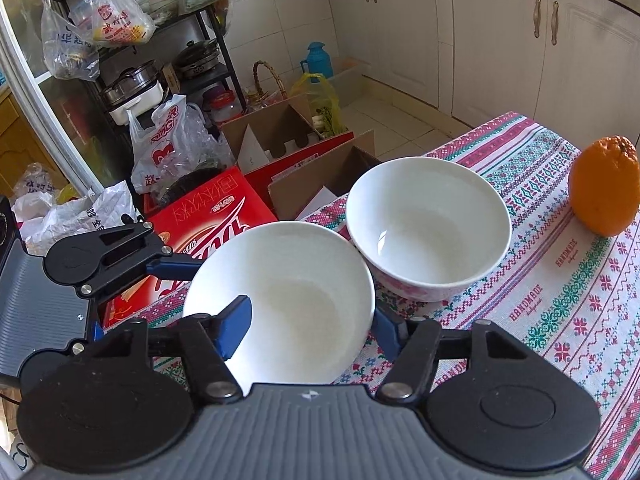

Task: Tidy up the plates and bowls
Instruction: 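Reach the right tool to another white bowl and grasp its rim, then carry the white bowl with the right tool toward the placed bowl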

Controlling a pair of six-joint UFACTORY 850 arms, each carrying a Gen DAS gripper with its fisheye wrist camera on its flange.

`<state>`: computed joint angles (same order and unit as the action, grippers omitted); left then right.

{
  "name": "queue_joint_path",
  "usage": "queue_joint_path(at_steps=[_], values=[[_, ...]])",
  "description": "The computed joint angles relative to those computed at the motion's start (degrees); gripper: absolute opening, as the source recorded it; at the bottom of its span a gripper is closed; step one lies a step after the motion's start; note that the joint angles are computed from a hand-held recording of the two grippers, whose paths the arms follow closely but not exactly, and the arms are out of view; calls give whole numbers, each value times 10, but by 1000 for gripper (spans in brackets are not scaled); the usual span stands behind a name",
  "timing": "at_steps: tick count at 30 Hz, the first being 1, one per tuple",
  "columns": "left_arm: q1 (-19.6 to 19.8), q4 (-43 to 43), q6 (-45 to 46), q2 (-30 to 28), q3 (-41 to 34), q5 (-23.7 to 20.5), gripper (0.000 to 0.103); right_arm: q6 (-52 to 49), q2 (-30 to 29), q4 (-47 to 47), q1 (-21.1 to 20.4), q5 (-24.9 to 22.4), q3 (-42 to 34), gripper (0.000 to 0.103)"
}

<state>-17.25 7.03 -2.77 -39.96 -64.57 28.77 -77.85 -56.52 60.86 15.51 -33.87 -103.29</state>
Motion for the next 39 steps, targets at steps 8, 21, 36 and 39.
queue_joint_path(at_steps=[8, 21, 36, 39], values=[[4, 33, -36, 4, 1, -1, 86, 1, 6, 4, -1, 3, 7, 68], [-16, 13, 3, 42, 36, 0, 86, -96, 83, 83, -12, 19, 112, 68], [-49, 19, 10, 90, 73, -20, 86, -216, 181, 187, -32, 30, 253, 69], [-58, 27, 9, 97, 77, -18, 86, -244, 203, 213, -39, 36, 283, 69]])
